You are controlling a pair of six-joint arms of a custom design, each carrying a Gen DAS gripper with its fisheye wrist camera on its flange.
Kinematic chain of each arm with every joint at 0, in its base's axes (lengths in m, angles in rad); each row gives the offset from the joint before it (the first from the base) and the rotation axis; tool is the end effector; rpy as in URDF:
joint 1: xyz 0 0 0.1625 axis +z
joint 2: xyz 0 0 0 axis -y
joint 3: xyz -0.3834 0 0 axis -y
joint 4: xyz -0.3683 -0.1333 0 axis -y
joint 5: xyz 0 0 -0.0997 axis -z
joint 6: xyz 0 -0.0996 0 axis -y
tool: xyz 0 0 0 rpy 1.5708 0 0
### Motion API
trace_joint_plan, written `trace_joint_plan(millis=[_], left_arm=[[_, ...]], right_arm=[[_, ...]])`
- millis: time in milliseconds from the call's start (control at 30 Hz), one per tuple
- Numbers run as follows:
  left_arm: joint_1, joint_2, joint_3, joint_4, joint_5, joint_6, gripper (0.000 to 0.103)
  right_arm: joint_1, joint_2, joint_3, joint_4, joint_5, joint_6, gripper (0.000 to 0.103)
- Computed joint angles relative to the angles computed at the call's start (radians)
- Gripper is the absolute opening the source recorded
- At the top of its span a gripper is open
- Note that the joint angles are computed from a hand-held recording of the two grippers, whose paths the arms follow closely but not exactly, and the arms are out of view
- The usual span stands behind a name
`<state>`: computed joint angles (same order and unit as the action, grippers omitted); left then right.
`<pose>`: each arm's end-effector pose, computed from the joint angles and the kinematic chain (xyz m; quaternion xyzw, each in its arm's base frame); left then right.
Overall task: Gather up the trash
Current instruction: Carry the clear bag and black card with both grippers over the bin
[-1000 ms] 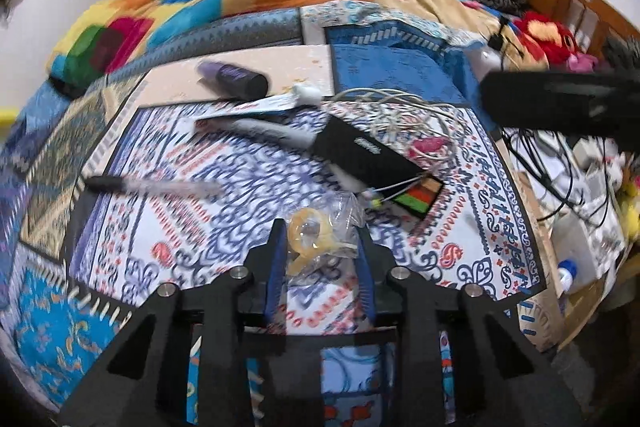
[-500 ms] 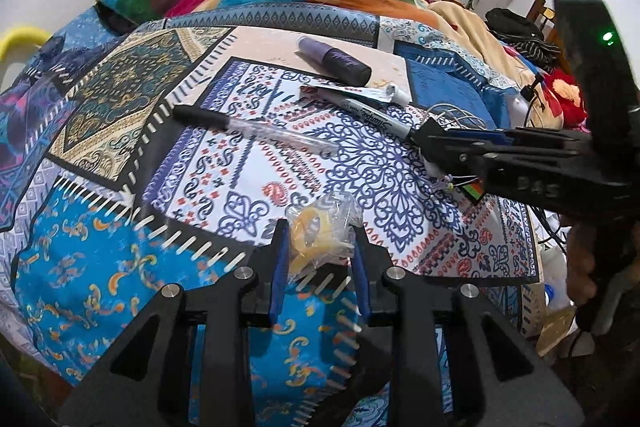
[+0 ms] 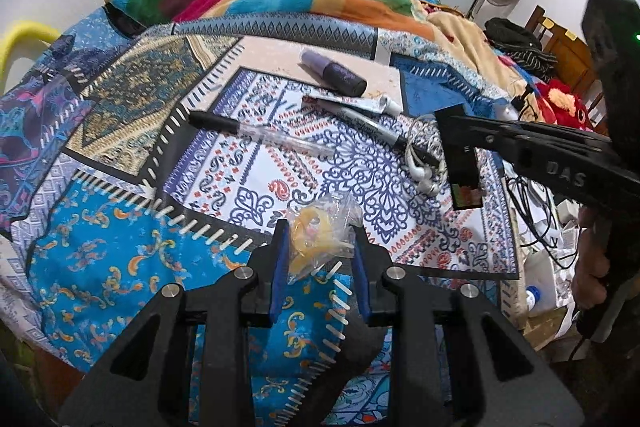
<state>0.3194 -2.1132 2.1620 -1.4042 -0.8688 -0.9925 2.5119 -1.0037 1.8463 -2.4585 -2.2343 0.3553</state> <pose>-0.1763 -0.2665 0.3773 0.1572 0.9210 -0.2642 0.2393 0.4903 -0.2682 0.1371 0.2659 -0.9071 0.2136 0.2467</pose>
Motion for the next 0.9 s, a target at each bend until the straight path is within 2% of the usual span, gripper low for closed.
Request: trace_joint_plan(millis=[367, 567, 800, 900], left_arm=[[-0.154, -0.011, -0.141, 0.218, 0.041, -0.166, 0.028], [-0.282, -0.007, -0.250, 0.428, 0.061, -0.323, 0.028], [-0.498, 0.024, -0.421, 0.770, 0.034, -0.581, 0.028], [-0.609, 0.043, -0.499, 0.924, 0.000, -0.710, 0.028]], right_arm=[[0.084, -0.009, -0.093, -0.005, -0.075, 0.009, 0.007], [0.145, 0.003, -0.157, 0.052, -0.108, 0.033, 0.007], [0.220, 0.022, -0.230, 0.116, -0.127, 0.092, 0.007], [0.258, 0.037, -0.262, 0.134, -0.131, 0.104, 0.007]])
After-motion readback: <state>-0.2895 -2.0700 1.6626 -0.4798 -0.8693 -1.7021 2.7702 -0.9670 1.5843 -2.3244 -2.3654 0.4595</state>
